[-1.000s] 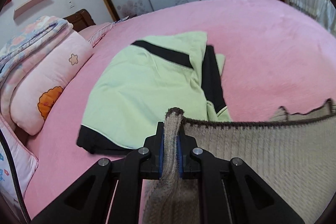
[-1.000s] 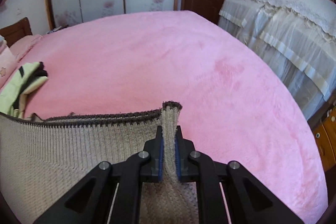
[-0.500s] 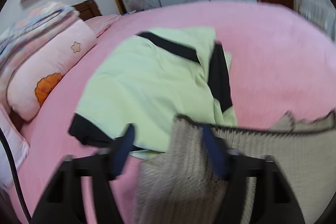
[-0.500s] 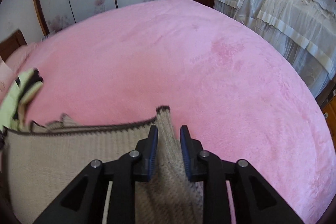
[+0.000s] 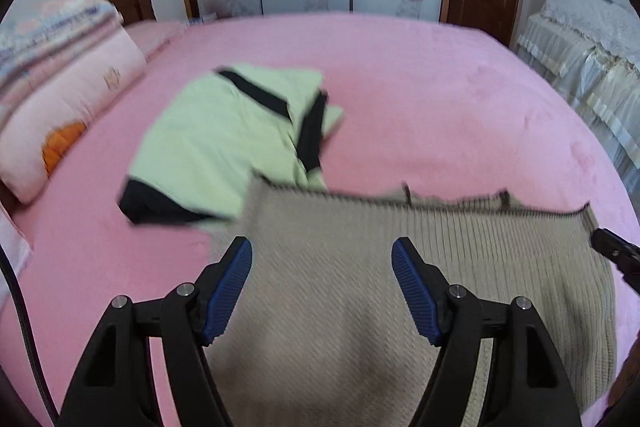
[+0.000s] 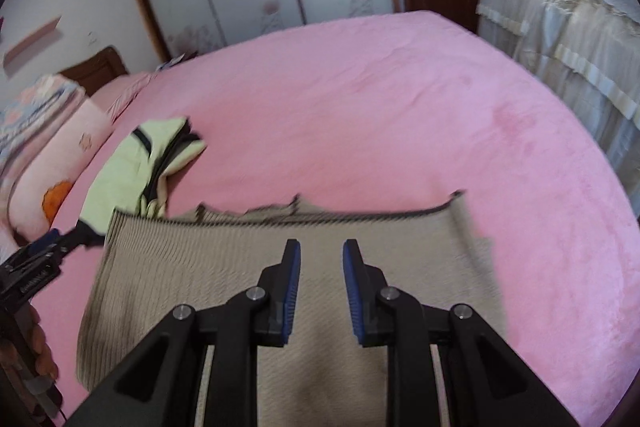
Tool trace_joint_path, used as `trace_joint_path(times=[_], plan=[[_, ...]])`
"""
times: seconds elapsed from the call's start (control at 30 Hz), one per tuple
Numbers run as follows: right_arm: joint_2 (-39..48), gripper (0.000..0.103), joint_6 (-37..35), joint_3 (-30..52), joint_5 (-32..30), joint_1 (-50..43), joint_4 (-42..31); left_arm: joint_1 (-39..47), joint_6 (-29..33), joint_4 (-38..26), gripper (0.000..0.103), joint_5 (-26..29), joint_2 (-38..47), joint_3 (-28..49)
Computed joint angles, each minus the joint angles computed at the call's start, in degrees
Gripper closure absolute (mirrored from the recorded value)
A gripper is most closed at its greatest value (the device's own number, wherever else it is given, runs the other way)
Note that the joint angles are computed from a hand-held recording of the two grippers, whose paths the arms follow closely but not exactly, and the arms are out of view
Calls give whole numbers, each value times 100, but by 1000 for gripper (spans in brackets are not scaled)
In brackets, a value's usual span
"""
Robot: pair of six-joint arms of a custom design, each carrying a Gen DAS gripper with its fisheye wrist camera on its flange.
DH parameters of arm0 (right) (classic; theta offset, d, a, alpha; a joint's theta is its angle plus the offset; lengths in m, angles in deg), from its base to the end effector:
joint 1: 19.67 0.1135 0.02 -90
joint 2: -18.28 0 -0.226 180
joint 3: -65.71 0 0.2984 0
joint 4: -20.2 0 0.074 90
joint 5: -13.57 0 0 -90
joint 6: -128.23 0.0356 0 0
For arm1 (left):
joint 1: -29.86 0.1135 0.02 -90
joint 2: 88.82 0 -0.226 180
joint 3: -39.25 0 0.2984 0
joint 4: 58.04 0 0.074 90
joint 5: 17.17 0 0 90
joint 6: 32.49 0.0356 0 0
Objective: Fold large clothes
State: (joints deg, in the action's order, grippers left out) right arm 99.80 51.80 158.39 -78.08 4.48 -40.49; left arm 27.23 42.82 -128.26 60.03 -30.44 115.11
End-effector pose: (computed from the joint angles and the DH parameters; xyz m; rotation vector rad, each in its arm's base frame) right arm 0.3195 0.1444 0.3114 -0.2400 2.4507 0.3270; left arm 0.2520 -0.0037 0.3091 -0.3514 2.4399 0.1481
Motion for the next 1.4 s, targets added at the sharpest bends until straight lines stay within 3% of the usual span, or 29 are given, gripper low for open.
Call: trace_joint_path(times=[0.1,0.2,0.33,0.4,0.47,0.5,0.6,0.73,0.93,1.03,1.2,1.33,1.4], plan=[[372,81,53,-124,74,325,186,-373,-62,398,32,-730,166,-560],[761,81,-191,-165,780,456,354,-261,60,867,32,-1227,376,-927],[972,85,-333,-242,697,-312,569,470,312,1478,30,-864,302,-1247],[1049,85,-443,-186,942,-639,628,738,582,1835,30,-840,425,-1314],[1142,93,-519,-132,841,-1074,687,1014,803,2012,30,-652,604,-1283],[1214,103,-496,-71,693,-1241,651,1109,810,2025,28,-557,695,-1224],[1276,103,-382,-1,57,-1662,629,1489,686,1976,23,-42,965,-1045],[1154,103,-315,-63,111,-1569,607,1790,675,1885,19,386,1148,-878],[322,103,-344,-444,14,-1484,390,1926,934,1464,19,565,802,-745],[-267,100,-402,-623,-93,-1368,121,1979,1087,1065,20,717,169,-783],[-1230,100,-39,-855,-274,-808,-416,1619,1082,-110,19,644,-1288,-782],[-2013,100,381,-1243,-57,153,-620,961,545,-1073,19,772,-2464,-909],[-2400,100,759,-1530,26,756,-612,137,-137,-1459,19,411,-2968,-1050]])
